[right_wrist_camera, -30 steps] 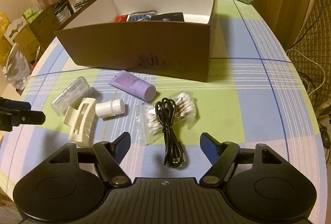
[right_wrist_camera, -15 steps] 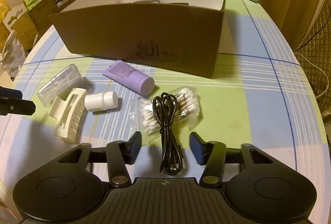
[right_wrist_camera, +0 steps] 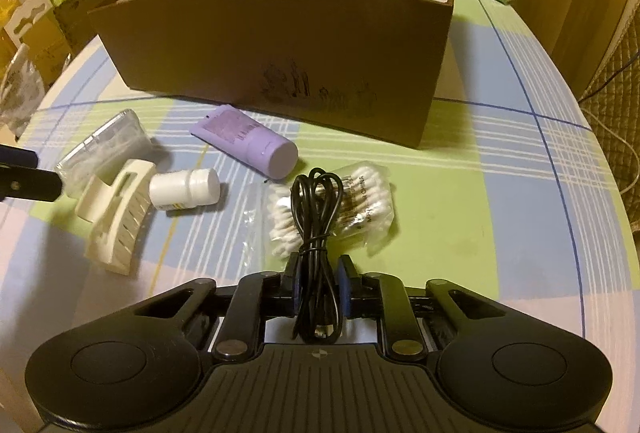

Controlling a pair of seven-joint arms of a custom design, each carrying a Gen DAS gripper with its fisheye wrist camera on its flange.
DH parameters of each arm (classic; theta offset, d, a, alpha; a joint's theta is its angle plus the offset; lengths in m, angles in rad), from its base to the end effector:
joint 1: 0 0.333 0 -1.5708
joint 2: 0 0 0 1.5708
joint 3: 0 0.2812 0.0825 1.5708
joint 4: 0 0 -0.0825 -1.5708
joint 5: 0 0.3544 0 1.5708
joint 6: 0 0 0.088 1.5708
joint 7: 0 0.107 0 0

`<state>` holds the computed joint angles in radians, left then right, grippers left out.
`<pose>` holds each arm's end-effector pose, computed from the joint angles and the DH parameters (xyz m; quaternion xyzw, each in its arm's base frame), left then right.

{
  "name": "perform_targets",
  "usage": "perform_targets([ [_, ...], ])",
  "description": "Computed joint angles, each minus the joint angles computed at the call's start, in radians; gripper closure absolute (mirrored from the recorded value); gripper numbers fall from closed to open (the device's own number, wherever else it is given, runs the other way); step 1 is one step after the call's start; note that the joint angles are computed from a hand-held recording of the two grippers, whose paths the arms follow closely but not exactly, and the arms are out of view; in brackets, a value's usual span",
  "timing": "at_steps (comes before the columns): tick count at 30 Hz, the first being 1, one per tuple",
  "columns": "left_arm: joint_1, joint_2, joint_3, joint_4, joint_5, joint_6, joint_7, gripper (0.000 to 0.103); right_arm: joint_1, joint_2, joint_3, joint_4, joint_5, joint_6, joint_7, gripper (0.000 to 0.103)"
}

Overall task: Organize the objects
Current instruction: 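Grasp the black USB cable with the right gripper while the left gripper grasps the clear plastic case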

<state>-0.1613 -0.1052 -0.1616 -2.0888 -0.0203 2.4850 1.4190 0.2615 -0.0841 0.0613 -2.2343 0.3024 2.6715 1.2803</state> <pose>0.5105 -0.1732 0.5024 -0.6276 0.7382 -0.2111 0.1292 0.5045 0.1598 0.4450 -0.7966 0.5392 -0.1069 0.2514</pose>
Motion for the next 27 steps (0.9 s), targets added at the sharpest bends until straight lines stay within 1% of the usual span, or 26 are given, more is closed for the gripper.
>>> perform_targets([
  [2,0.002,0.019,-0.001,0.017,0.014,0.0,0.004,0.033,0.001,-0.011,-0.004,-0.004,0.029,0.002,-0.003,0.088],
  [5,0.006,0.054,-0.004,0.049,0.026,-0.005,0.02,0.033,-0.003,-0.026,-0.005,-0.012,0.03,0.013,0.013,0.088],
  [10,0.012,0.123,-0.012,0.111,0.048,-0.037,0.058,0.038,-0.01,-0.049,-0.011,-0.02,0.044,0.019,0.032,0.088],
  [11,0.013,0.138,-0.014,0.126,0.057,-0.048,0.061,0.04,-0.011,-0.053,-0.013,-0.021,0.054,0.018,0.035,0.088],
  [12,0.014,0.15,-0.016,0.137,0.07,-0.058,0.061,0.044,-0.012,-0.056,-0.015,-0.022,0.06,0.016,0.038,0.088],
  [13,0.015,0.16,-0.018,0.145,0.074,-0.059,0.065,0.044,-0.014,-0.059,-0.016,-0.023,0.064,0.015,0.044,0.088],
  [16,0.023,0.173,-0.02,0.16,0.054,-0.056,0.078,0.05,-0.022,-0.068,-0.014,-0.029,0.051,0.017,0.07,0.088],
  [18,0.028,0.18,-0.019,0.169,0.052,-0.055,0.072,0.059,-0.025,-0.07,-0.015,-0.03,0.044,0.012,0.079,0.088],
  [20,0.033,0.185,-0.017,0.177,0.057,-0.06,0.062,0.062,-0.031,-0.072,-0.012,-0.033,0.025,0.013,0.1,0.088],
  [27,0.052,0.205,-0.018,0.198,0.016,-0.064,0.1,0.067,-0.04,-0.071,-0.013,-0.035,-0.003,0.005,0.142,0.088],
])
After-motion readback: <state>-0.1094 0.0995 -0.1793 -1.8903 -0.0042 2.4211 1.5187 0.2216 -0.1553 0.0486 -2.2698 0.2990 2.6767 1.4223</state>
